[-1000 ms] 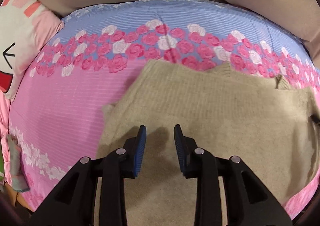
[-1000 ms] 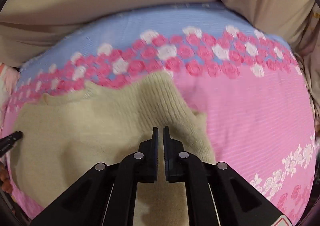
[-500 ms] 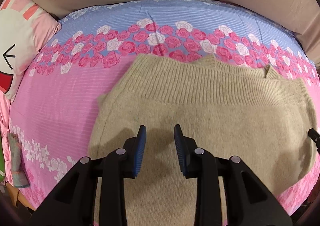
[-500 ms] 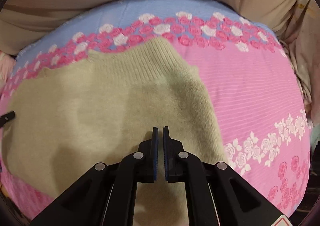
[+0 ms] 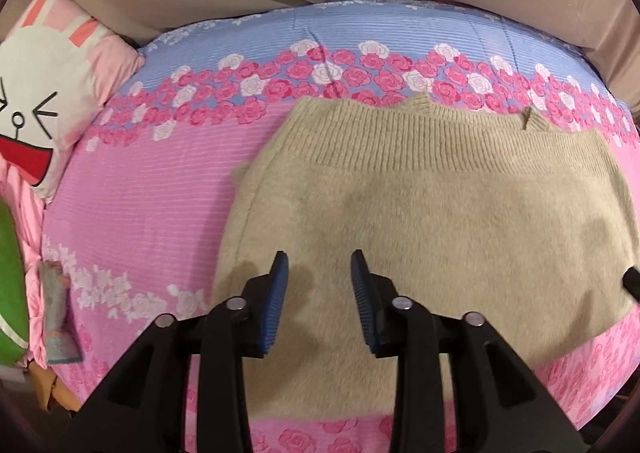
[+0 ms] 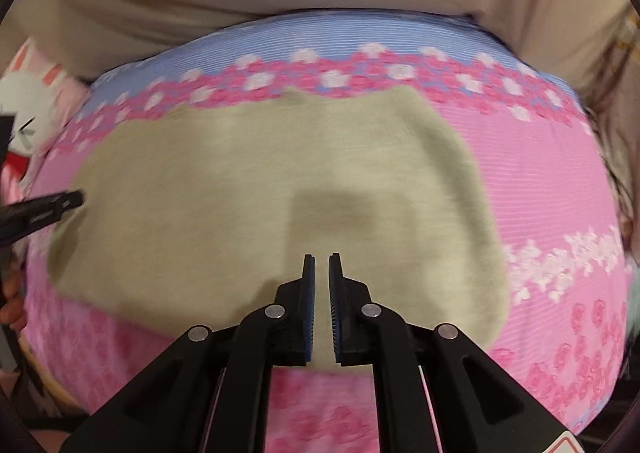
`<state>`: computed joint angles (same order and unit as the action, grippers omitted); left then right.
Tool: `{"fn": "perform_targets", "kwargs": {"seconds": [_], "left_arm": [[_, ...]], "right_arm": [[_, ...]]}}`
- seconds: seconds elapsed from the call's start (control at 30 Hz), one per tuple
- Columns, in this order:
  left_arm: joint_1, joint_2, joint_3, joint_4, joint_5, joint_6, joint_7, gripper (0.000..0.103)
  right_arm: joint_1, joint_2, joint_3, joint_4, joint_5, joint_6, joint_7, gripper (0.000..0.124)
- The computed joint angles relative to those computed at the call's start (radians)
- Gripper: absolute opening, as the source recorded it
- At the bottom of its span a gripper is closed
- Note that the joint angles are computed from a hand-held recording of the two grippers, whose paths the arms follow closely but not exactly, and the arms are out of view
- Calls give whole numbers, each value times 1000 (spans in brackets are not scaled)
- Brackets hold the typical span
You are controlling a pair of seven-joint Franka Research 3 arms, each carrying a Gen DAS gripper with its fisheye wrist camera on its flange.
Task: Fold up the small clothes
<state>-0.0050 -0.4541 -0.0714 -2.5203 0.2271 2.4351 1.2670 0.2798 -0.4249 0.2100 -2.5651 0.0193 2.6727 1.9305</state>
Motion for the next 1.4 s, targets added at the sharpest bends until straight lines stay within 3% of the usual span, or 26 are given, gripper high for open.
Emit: {"fn": "perform_targets", "kwargs": {"seconds": [0.23,0.37,0.57,0.73,0.87,0.93,1.07,1.2,1.3,1.4], "left_arm": [[18,-90,24,-45,-10,-42,18,35],[58,-146,46,-83,13,-72,27,42],[135,-220,79,-139,54,-109,43,42],[194,-266,105,-177,84,-133,62,42],[232,-283,111,-191,107,-141,72,42],[237,-281,112,-191,106,-140,72,42],[219,-267,98,-181,93,-137,71,42],[170,-241,70,-161,69,-125,60,42],[125,-206,47,-139,51,-114,53,43],[80,-164,22,-110,37,-106,44,43]], "right_arm": [[139,190,26,164,54,28,-112,7],[203,304,37,280,65,14,-152,7],[281,451,44,433,-14,-8,-112,7],[361,584,25,564,-87,-94,-92,9],[409,597,-4,584,-174,-98,-35,12],[390,534,-10,516,-131,-33,-36,12],[300,334,-45,314,-257,24,171,12],[131,121,-49,120,-386,-61,334,13],[3,5,-52,2,-417,-135,383,14],[-80,-32,-62,-84,-398,-166,364,15]]}}
